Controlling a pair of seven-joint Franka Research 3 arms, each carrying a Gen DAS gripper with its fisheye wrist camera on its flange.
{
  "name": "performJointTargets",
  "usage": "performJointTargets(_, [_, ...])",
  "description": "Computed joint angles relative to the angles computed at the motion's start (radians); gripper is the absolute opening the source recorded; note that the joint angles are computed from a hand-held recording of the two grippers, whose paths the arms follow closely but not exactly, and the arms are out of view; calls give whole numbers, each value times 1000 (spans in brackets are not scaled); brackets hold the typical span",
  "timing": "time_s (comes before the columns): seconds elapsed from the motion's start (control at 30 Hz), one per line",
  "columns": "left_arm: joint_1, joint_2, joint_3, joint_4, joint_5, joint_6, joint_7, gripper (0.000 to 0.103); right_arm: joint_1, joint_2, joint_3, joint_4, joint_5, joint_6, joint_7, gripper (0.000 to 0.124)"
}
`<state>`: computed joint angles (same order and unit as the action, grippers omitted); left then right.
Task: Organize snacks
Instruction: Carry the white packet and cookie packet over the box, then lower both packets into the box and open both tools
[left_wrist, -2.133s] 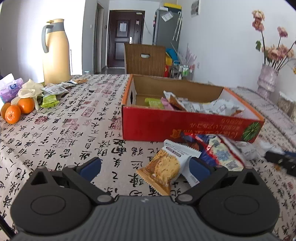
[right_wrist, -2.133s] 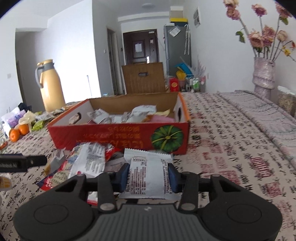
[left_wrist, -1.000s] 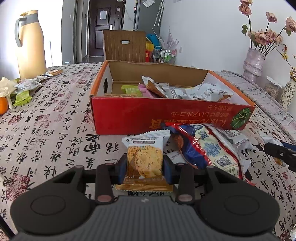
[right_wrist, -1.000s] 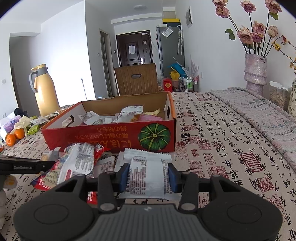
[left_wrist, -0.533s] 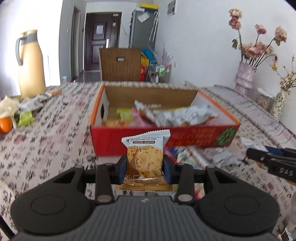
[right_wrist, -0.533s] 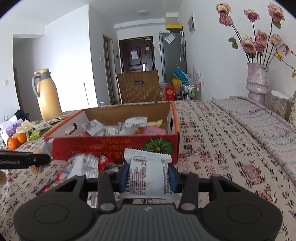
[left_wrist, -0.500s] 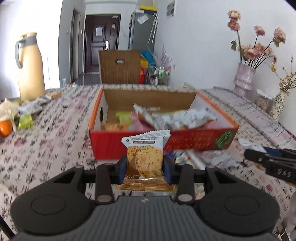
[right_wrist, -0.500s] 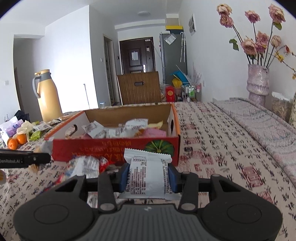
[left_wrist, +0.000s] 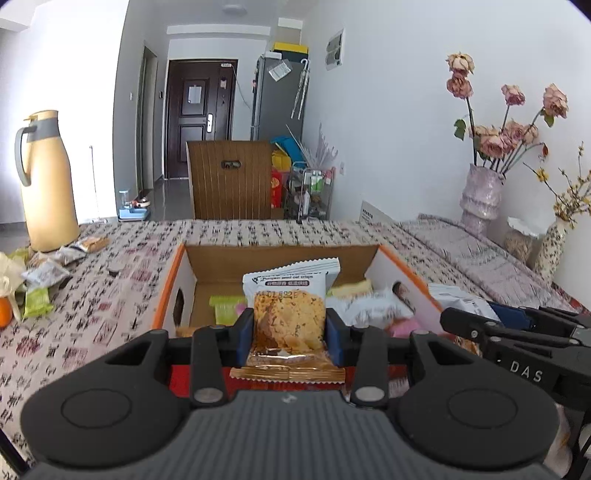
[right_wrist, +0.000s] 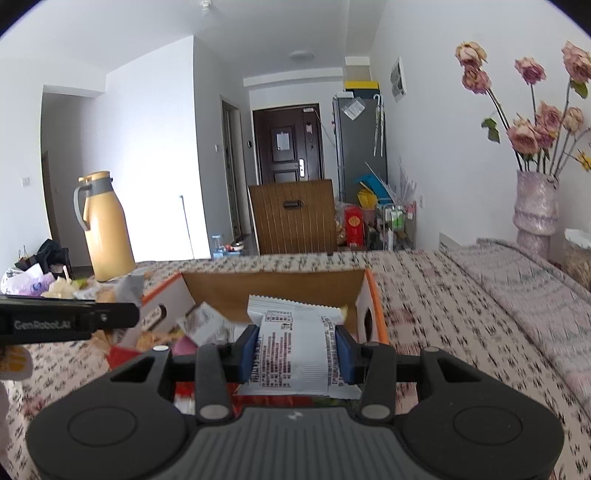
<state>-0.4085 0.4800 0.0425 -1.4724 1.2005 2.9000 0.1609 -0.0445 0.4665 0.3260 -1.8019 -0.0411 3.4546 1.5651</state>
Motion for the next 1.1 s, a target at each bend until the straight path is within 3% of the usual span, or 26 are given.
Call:
performJointTargets(0.27, [3,102,10,159,-97,-48,76,40,49,111,-15,210,44,-81,-72,42])
performJointTargets(0.63, [8,300,41,440,-322,-124,238,40,217,307,-168,575,194,-239,-175,42])
performJointTargets(0.87, [2,355,83,470,-377,-106,237,40,256,390,-209,669,274,-271,-223,42])
performJointTargets(1.1, [6,373,88,467,-406,-78,275,40,232,398,-168,669,317,-288,-286,43])
